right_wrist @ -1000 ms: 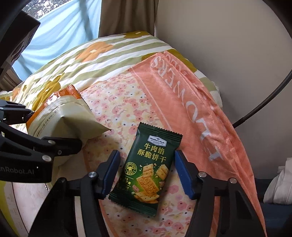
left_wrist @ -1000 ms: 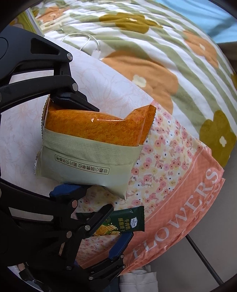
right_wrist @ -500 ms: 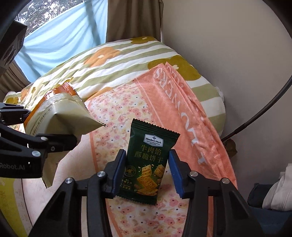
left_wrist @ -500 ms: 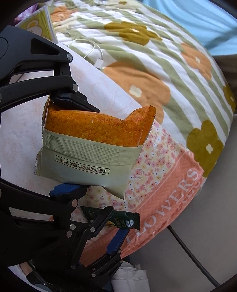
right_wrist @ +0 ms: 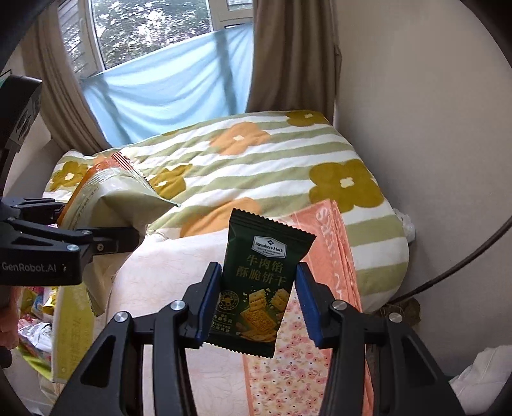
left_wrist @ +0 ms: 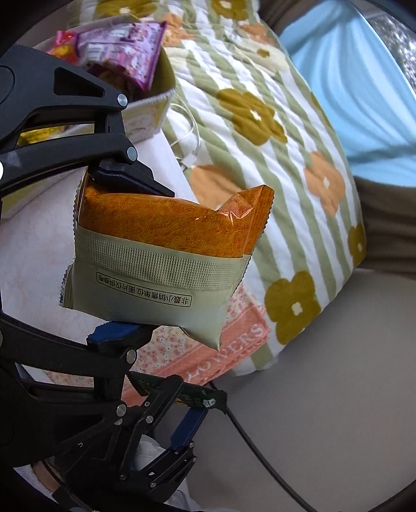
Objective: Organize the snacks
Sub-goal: 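Carry the orange-beige bag and green packet over the box with both tools, then open both tools to drop the two snacks into the box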
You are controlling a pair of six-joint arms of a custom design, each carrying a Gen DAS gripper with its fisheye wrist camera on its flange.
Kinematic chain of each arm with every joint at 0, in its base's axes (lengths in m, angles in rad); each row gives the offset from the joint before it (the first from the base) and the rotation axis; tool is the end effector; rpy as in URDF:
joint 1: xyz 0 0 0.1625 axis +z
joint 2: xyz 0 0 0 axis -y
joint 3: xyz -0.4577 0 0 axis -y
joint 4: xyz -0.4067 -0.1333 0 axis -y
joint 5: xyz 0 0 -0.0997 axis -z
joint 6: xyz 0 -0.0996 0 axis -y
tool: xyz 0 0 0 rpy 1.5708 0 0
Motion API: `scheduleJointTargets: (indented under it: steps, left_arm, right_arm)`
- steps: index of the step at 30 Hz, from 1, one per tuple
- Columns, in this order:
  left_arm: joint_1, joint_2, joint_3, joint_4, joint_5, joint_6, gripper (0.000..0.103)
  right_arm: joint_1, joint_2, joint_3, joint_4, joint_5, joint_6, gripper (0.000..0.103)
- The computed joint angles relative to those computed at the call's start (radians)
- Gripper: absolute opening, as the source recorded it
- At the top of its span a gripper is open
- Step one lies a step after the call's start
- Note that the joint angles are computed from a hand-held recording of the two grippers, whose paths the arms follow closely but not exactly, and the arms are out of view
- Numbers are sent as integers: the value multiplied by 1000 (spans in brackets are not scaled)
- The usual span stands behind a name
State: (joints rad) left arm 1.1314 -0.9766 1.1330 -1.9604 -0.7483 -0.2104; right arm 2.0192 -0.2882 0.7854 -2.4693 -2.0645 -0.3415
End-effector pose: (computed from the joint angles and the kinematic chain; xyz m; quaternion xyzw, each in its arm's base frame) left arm -0.1411 -0.7852 0.4355 0.0578 0.9098 -0.2278 0.3422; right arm 0.4774 -0.7938 0.0568 0.3207 -0.8958 0.2058 0.2288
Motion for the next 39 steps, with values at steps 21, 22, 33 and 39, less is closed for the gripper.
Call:
scheduleJointTargets:
  steps: [21, 22, 33, 39]
  left_arm:
    - [25, -539, 430, 118, 174, -345, 62]
    - [34, -554, 440, 117, 167, -333, 62]
    - [63, -603, 512, 47, 141, -179, 66]
    - [33, -616, 546, 32, 208, -159, 102]
  right_arm:
    - [182, 90, -22, 111, 283, 32, 43]
    - [187, 97, -21, 108, 281, 42, 43]
    - [223, 124, 10, 109, 242, 108, 43]
    - [220, 129, -4, 132, 240, 110, 43]
